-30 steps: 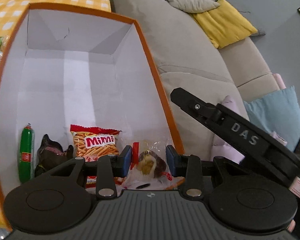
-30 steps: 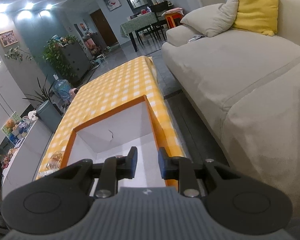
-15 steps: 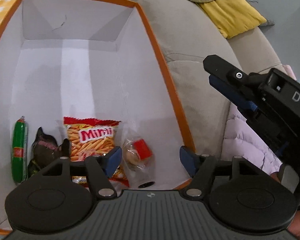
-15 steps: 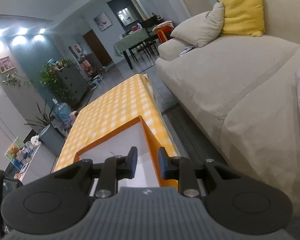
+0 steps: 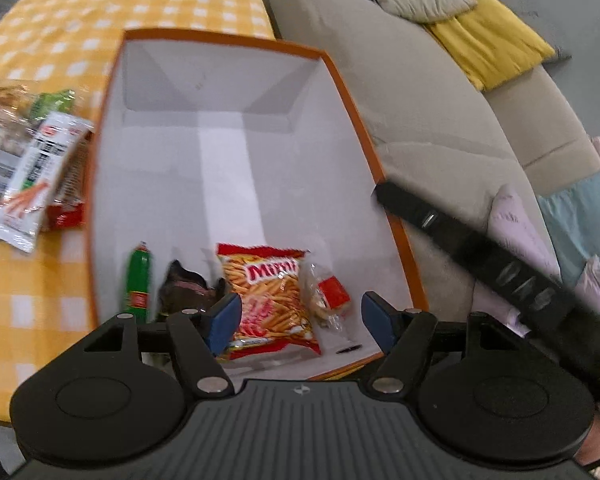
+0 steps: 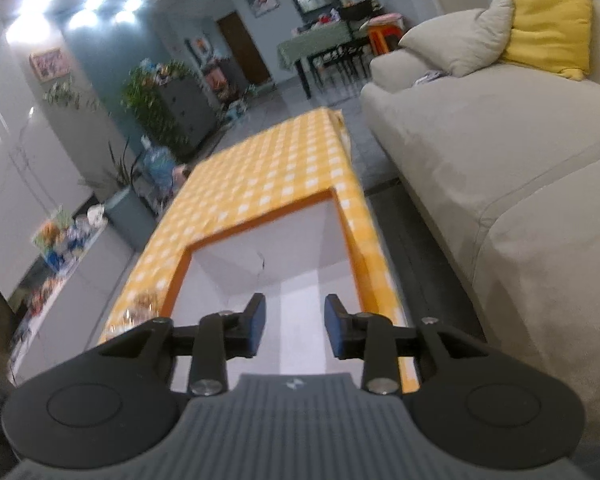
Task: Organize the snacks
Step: 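Lower the clear candy packet into the box with the left gripper, then move both grippers back over the snack pile on the table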
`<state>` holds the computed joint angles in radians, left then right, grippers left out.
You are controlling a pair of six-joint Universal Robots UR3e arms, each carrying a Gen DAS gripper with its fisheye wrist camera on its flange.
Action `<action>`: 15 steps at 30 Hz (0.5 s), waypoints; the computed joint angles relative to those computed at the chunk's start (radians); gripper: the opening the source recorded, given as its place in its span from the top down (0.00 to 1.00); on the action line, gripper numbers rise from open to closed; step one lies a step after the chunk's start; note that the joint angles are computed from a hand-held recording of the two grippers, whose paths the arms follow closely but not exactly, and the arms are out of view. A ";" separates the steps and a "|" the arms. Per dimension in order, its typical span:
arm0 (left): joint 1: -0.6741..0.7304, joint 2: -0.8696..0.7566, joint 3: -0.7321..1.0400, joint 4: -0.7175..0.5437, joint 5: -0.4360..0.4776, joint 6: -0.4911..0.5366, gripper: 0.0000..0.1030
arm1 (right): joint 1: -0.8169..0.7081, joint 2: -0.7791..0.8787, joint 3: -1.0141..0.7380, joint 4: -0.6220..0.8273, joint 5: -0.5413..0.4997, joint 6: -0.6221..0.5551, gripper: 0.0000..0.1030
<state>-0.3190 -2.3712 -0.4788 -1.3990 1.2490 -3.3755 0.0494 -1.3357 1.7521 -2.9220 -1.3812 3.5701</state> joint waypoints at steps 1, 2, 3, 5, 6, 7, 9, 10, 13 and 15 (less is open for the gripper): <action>-0.004 0.000 0.011 -0.011 0.027 -0.001 0.23 | 0.001 0.000 -0.005 0.026 0.009 -0.013 0.63; -0.006 -0.006 0.033 -0.030 0.048 0.002 0.23 | 0.004 0.009 -0.019 0.054 0.016 -0.018 0.63; -0.006 0.006 0.020 -0.027 0.064 0.007 0.23 | 0.005 0.016 -0.027 0.064 0.022 -0.015 0.63; -0.005 0.027 0.004 -0.033 0.083 0.019 0.23 | 0.008 0.028 -0.033 0.075 0.038 -0.014 0.63; -0.002 0.042 -0.007 -0.035 0.093 0.027 0.23 | 0.010 0.034 -0.039 0.082 0.041 -0.016 0.63; -0.001 0.058 -0.031 -0.025 0.099 0.034 0.23 | 0.006 0.036 -0.040 0.087 0.049 -0.021 0.63; 0.006 0.105 -0.099 0.010 0.105 0.043 0.23 | 0.005 0.039 -0.042 0.093 0.068 -0.018 0.60; 0.012 0.124 -0.122 0.017 0.100 0.049 0.23 | 0.005 0.039 -0.043 0.096 0.079 -0.013 0.58; 0.036 0.188 -0.198 0.037 0.079 0.069 0.23 | 0.012 0.051 -0.065 0.131 0.099 -0.026 0.45; 0.056 0.239 -0.267 0.067 0.067 0.081 0.23 | 0.022 0.059 -0.084 0.158 0.097 -0.037 0.44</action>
<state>-0.2631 -2.1323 -0.7457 -1.3319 1.3155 -3.2942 0.0718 -1.2762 1.6679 -2.7636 -1.2845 3.5336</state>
